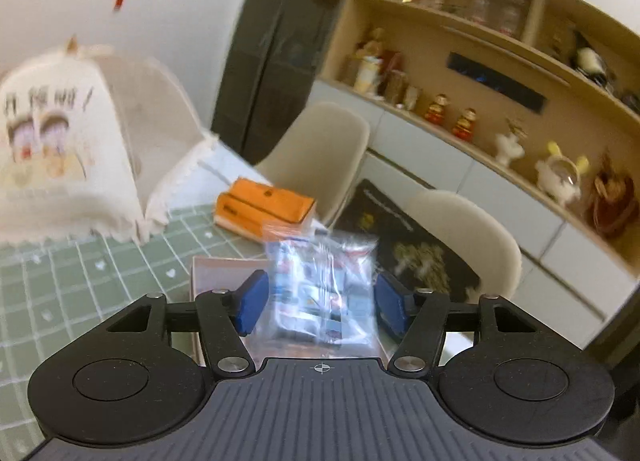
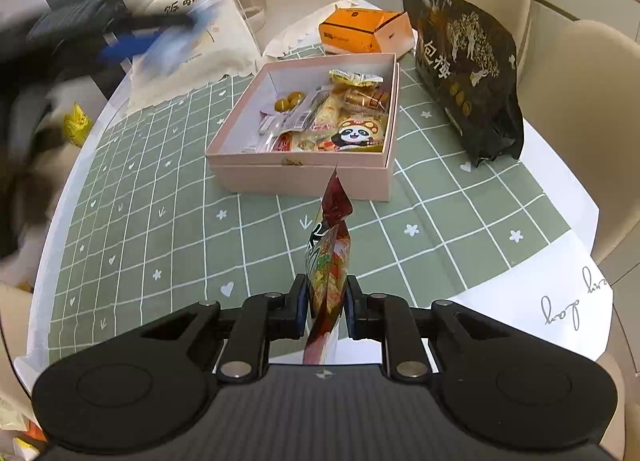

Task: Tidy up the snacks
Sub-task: 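Carry the red packet with the right tool while the left carries the cube bag into the pink box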

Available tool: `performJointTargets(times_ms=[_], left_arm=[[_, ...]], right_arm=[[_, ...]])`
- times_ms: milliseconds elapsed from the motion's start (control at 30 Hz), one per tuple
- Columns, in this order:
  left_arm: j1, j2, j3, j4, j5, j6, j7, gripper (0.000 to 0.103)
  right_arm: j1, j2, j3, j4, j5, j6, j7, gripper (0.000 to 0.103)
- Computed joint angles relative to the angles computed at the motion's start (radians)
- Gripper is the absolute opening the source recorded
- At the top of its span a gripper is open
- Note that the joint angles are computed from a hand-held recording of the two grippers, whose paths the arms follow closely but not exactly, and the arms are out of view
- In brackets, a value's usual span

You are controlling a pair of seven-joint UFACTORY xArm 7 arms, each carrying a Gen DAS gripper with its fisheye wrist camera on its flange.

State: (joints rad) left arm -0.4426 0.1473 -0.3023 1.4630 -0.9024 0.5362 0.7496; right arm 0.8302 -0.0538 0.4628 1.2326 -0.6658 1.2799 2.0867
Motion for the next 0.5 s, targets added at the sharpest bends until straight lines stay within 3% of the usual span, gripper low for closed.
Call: performJointTargets(times_ms=[33, 67, 167, 300, 400, 500], left_arm=[[-0.022, 0.011, 0.02, -0.001, 0.003, -0.031, -0.04, 0.064], [-0.002, -0.002, -0.002, -0.033, -0.028, -0.071, -0.037, 0.064], [0.026, -0.084, 0.004, -0.161, -0.173, -0.085, 0.065, 0.064], [0.03, -0.179, 0.069, -0.341, -0.093, -0.036, -0.021, 0.064], [0.028, -0.233, 0.106, -0.45, -0.091, 0.005, -0.075, 0.064], [0.017, -0.272, 0.122, -0.519, -0.074, -0.012, -0.096, 0.064]], right_arm=[[0.0, 0.0, 0.0, 0.0, -0.001, -0.001, 0.002, 0.018], [0.002, 0.0, 0.002, 0.0, 0.0, 0.002, 0.006, 0.018], [0.008, -0.015, 0.005, -0.028, 0.014, -0.001, 0.038, 0.018], [-0.028, -0.087, -0.002, -0.11, 0.038, -0.094, 0.073, 0.018], [-0.084, -0.108, 0.002, -0.096, -0.062, -0.135, 0.042, 0.018], [-0.144, -0.113, -0.007, -0.067, -0.265, -0.159, 0.082, 0.018]])
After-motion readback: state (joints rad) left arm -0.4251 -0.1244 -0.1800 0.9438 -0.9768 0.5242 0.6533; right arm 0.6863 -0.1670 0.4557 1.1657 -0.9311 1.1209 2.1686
